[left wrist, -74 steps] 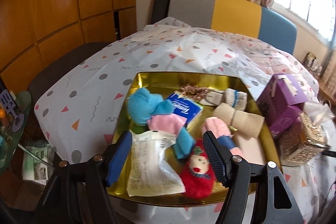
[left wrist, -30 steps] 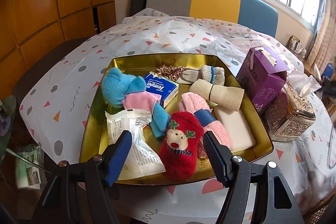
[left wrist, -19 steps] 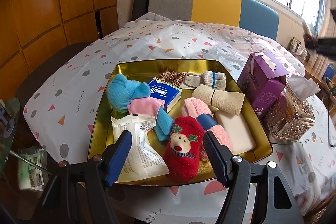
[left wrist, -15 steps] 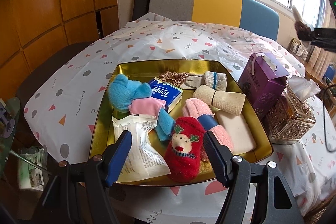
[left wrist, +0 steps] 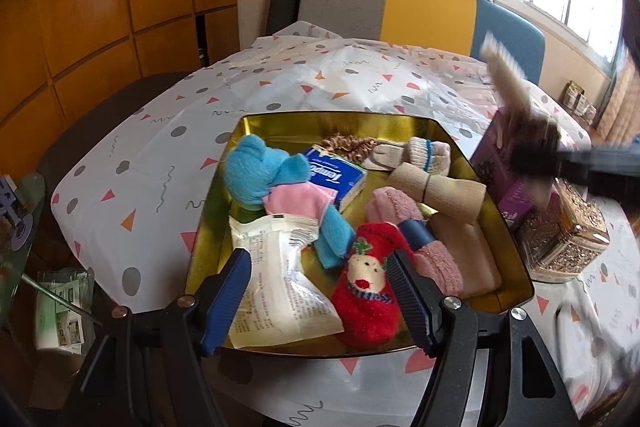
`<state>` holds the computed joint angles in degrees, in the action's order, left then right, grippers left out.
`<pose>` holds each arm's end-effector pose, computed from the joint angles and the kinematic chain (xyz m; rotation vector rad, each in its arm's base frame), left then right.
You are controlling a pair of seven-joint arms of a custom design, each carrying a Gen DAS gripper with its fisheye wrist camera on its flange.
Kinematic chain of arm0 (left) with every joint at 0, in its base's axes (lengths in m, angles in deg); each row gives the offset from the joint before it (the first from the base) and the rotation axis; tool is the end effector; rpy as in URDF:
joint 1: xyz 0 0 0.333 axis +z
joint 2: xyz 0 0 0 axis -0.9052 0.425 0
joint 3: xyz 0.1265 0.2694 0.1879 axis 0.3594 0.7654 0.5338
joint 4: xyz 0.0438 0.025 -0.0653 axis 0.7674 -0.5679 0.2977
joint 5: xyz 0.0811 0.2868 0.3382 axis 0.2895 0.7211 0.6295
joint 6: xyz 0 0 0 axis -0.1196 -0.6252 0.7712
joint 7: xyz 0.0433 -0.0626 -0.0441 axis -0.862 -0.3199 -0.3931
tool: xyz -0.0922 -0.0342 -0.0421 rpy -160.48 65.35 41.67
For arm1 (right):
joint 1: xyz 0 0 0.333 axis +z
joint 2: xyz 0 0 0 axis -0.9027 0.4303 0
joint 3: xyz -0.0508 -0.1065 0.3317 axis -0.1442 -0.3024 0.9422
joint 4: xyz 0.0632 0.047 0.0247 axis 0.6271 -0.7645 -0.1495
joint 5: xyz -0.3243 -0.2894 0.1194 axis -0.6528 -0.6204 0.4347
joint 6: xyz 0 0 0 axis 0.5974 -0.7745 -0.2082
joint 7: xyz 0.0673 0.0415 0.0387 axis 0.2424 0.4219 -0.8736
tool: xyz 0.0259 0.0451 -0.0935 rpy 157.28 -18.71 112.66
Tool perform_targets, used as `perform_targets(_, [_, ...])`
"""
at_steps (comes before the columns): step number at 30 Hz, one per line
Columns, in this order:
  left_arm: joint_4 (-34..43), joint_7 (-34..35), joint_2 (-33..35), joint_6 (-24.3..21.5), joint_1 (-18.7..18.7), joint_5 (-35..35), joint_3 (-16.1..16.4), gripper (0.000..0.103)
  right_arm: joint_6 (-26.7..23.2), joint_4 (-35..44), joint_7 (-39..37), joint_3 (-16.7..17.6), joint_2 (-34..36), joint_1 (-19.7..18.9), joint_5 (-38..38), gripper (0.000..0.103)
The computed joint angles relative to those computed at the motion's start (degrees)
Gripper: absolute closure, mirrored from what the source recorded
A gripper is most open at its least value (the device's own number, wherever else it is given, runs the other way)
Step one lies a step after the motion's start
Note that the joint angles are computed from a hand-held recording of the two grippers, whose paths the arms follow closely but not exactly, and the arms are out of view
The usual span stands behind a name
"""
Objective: Organize soft objects
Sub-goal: 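Carry the sponge with scrunchie into the tray and open the right tool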
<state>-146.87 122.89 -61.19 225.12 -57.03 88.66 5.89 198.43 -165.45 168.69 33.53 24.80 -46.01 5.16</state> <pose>0.5487 -0.1108 0.4057 -1.7360 1.8275 -0.8148 0.5978 0.2825 0.4619 -2.0738 1.4638 -0.3969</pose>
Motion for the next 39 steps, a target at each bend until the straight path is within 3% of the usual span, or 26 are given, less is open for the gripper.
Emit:
perform_targets(5, [0.74,-9.74,-0.12,-0.44,4.51,9.41,-1.75,0.032,-2.11,-0.59,-5.23,2.16,1.55,-0.18,7.71,0.075])
perform_targets(9, [1.04,-14.07,0.06,-0.95,4.50,12.99,-0.26,0.032,-3.88,0.85,-7.59,2.68,3.62,-0.06,10.40,0.075])
perform_targets(12, [1.19,-13.54,0.31,-1.47,2.69,12.10,1.60,0.032,-5.84,4.73,-9.03,3.23,7.18,-0.79,13.26,0.073])
perform_targets(16, [1.15,-12.06,0.55,-1.23,1.11,11.03,2.85,0.032,-3.60,6.80,-5.56,3.24,10.18,-0.84,11.81,0.062])
perform_targets(22, [2.06,-11.28,1.67,-1.45,-0.88,10.50,4.24,0.032,1.09,3.24,2.24,0.88,7.62,0.91,3.29,0.058])
perform_targets(25, [2.34,-11.14,2.04,-1.43,-2.15,10.51,5.17,0.032,5.23,0.67,0.05,2.85,5.88,-0.68,4.58,0.058])
perform_targets(27, [2.55,-11.87,2.14,-1.70,-2.72,11.37,5.59,0.031,7.16,0.18,2.31,1.58,5.88,0.66,0.88,0.060])
perform_targets(29, [2.75,-12.90,2.10,-1.85,-3.02,12.84,5.93,0.030,5.49,1.94,6.51,-0.42,7.37,2.49,-4.66,0.082])
perform_targets(35, [3.08,-15.00,1.88,-1.85,-3.35,15.39,6.39,0.028,2.92,6.01,13.27,-2.29,11.00,3.22,-11.24,0.084])
perform_targets(37, [3.02,-14.85,1.70,-1.83,-3.41,15.40,6.30,0.028,2.93,5.85,12.92,-1.14,10.73,2.02,-10.76,0.083])
perform_targets(39, [3.03,-15.89,1.45,-1.75,-3.10,16.60,5.95,0.026,4.04,4.49,11.97,0.40,9.73,0.51,-8.56,0.076])
